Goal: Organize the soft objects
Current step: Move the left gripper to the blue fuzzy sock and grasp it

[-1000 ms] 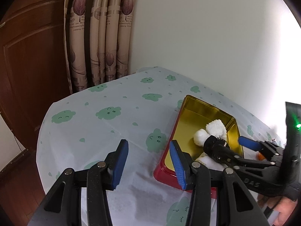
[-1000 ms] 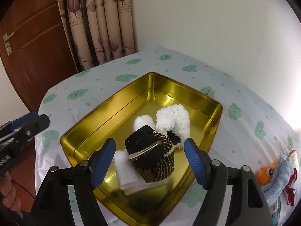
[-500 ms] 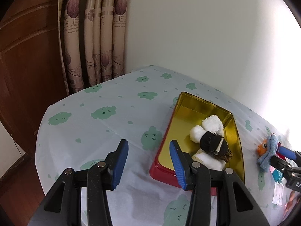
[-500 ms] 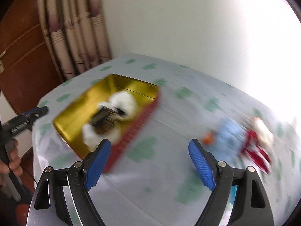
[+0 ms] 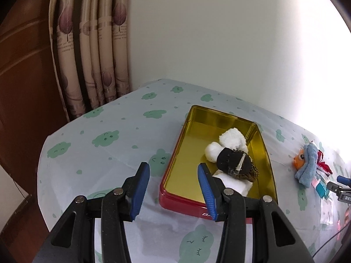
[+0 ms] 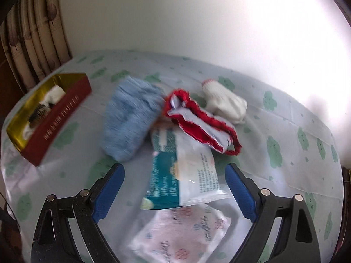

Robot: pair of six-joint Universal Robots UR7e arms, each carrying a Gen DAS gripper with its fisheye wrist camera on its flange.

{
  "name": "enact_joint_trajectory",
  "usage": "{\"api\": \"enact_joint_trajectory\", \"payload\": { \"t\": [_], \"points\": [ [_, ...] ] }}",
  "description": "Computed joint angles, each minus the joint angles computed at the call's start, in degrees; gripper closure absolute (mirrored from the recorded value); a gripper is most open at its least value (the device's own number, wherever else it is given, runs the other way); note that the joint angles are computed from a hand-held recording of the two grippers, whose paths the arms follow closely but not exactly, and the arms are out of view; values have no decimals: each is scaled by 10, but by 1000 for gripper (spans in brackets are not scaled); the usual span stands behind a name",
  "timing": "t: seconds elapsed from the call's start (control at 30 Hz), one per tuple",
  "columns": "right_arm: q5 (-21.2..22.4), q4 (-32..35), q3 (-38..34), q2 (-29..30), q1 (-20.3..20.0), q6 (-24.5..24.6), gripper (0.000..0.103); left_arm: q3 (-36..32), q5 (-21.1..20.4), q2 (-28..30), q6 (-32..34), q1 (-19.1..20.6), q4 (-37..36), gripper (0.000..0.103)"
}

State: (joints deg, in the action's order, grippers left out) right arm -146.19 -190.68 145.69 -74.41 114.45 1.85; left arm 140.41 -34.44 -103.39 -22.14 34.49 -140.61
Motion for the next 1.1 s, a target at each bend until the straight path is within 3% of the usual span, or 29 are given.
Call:
{"api": "enact_joint_trajectory", "payload": {
  "t": [0.3,0.43,0.5,0.53,0.63,0.77,0.87,1.1],
  "points": [
    [44,-81,-1,33,-68,-72,11,3,-38,21,41,-53,-11,56],
    [62,-104,-2,40,-86,-85,11,-3,-83,61,65,-66,-38,53],
    [63,-120,-3,45,-91,-96,15,-9,-106,94,86,-71,-62,53],
    [63,-130,-3,48,-92,-101,22,-11,-115,106,94,-73,-74,53],
    [100,-125,4,33,-107,-98,36,-27,-167,154,124,-71,-103,51],
    [97,-152,8,45,-103,-110,42,-42,-220,223,156,-71,-137,51],
    [87,-167,12,50,-96,-120,43,-57,-270,268,168,-61,-145,51],
    [90,-165,43,23,-92,-81,44,-94,-347,355,189,-33,-171,49]
  ]
}}
